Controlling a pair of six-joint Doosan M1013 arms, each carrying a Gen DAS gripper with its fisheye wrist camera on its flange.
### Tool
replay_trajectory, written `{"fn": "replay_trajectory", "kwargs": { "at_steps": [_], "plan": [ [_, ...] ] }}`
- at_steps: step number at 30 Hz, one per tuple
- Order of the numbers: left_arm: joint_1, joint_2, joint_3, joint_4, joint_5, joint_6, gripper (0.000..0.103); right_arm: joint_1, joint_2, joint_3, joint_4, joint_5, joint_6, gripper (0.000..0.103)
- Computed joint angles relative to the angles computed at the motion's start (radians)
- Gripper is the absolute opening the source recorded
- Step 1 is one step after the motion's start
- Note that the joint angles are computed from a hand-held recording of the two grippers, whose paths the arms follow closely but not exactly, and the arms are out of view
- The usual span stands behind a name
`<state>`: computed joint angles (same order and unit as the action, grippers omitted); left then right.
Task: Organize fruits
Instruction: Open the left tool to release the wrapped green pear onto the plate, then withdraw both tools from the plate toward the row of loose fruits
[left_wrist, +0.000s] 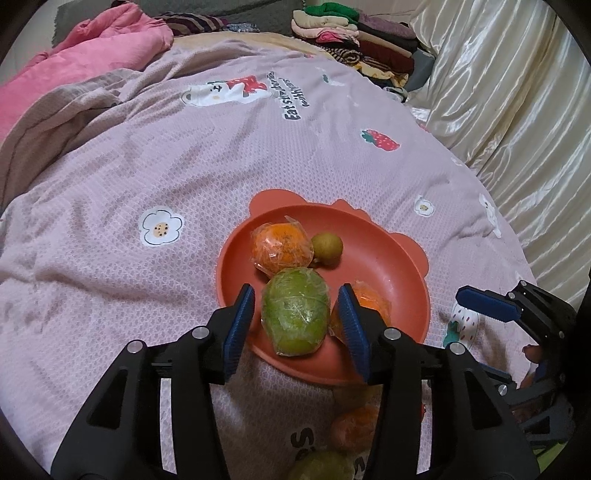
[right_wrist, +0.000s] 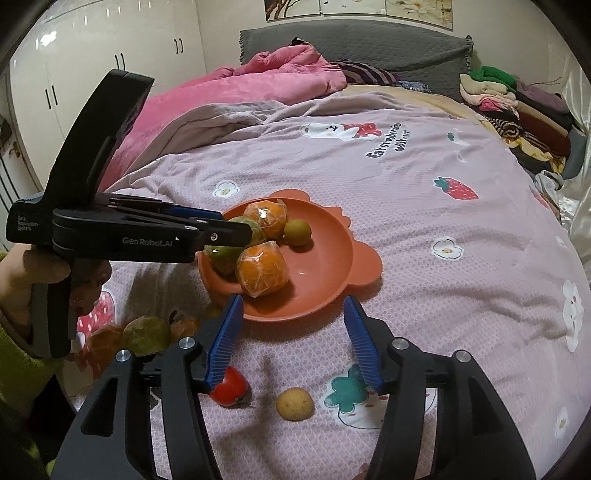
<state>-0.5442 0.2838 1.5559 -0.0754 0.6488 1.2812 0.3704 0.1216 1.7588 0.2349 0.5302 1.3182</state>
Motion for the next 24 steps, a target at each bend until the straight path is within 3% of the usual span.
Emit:
{"fn": "replay_trajectory", "kwargs": {
  "at_steps": [9, 24],
  "plan": [
    [-0.008, -0.019, 0.020, 0.055, -0.015, -0.064, 0.049, 0.001, -0.006, 0.002, -0.019, -0.003, 0.024, 0.064],
    [-0.013, -0.055, 0.053, 0.140, -0.055, -0.160, 0.074, 0.015, -0.018, 0.002, -0.124, -0.008, 0.144, 0.081]
  ]
}}
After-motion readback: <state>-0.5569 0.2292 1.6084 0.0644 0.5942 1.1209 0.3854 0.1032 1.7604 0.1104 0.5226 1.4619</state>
